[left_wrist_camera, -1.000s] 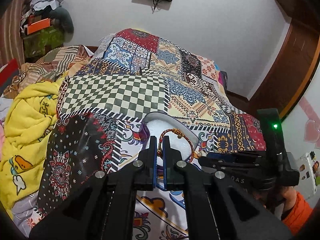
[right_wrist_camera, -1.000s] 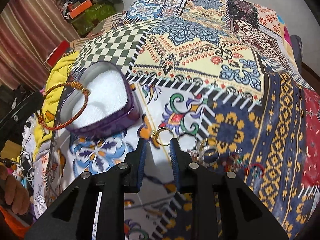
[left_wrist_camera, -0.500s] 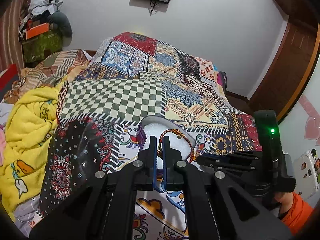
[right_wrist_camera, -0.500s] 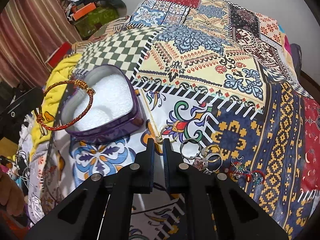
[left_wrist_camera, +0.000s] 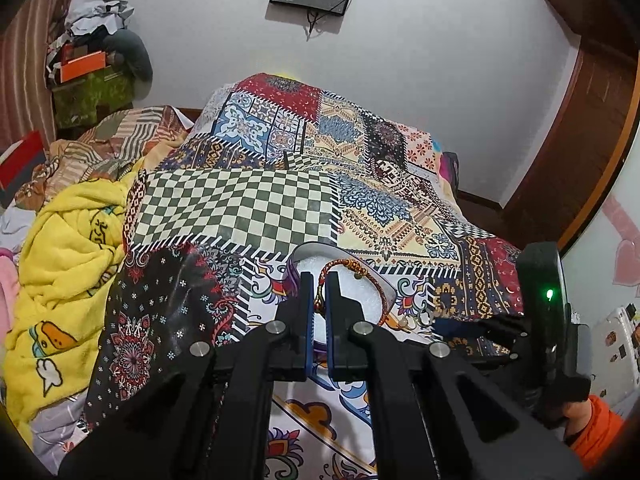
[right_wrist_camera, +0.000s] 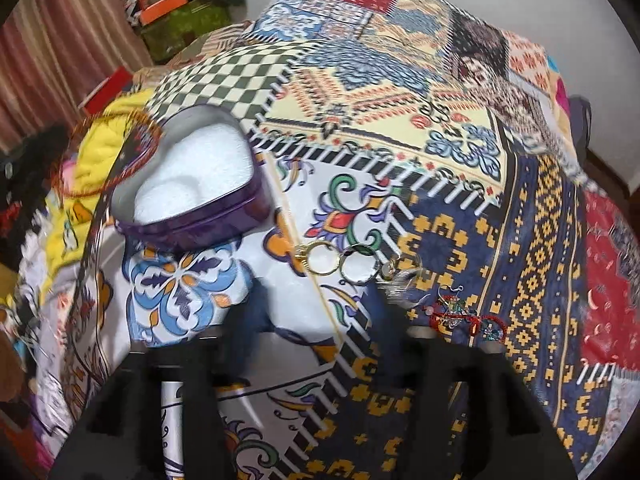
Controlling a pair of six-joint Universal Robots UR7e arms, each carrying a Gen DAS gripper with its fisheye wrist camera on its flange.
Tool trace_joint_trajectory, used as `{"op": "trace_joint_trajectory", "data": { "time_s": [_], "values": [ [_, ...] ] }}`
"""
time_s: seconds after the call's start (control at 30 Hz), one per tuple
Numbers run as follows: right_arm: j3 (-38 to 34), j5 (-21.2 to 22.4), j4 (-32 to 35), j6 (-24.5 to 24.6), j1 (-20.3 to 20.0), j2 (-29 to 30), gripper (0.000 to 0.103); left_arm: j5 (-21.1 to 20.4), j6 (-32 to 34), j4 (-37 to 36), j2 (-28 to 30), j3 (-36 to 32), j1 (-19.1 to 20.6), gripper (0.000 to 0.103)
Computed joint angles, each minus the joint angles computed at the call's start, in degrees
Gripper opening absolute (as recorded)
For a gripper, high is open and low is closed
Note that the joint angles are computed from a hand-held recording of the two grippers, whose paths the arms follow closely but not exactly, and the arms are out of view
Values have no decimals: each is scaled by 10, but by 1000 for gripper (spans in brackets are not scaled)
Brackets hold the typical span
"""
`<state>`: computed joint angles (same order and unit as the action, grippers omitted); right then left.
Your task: Organize jewelry
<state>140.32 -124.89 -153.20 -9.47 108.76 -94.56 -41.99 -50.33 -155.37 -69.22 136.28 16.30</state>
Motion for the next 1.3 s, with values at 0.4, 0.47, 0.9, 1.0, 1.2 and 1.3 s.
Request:
{"op": "trace_joint_trajectory", "data": {
  "time_s": [0.4, 0.47, 0.9, 1.0, 1.2, 1.3],
  "values": [
    [-4, -7, -80, -41, -3, 43, 34, -5, 4, -20, 7, 5, 17, 3],
    [-4, -4, -78, -43, -5, 41, 22, -6, 4, -21, 8, 5, 17, 3],
    [25, 34, -34, -36, -4, -48, 15, -6, 1, -22, 9, 6, 15, 3],
    [31, 41, -15, -35, 1, -66, 15, -7, -2, -19, 9, 6, 14, 3],
    [38, 28, 31, -29, 4, -70, 15, -9, -10, -13, 8, 5, 9, 3],
    [39, 27, 43, -21, 4, -80, 25, -9, -11, -11, 8, 6, 9, 3]
  ]
}}
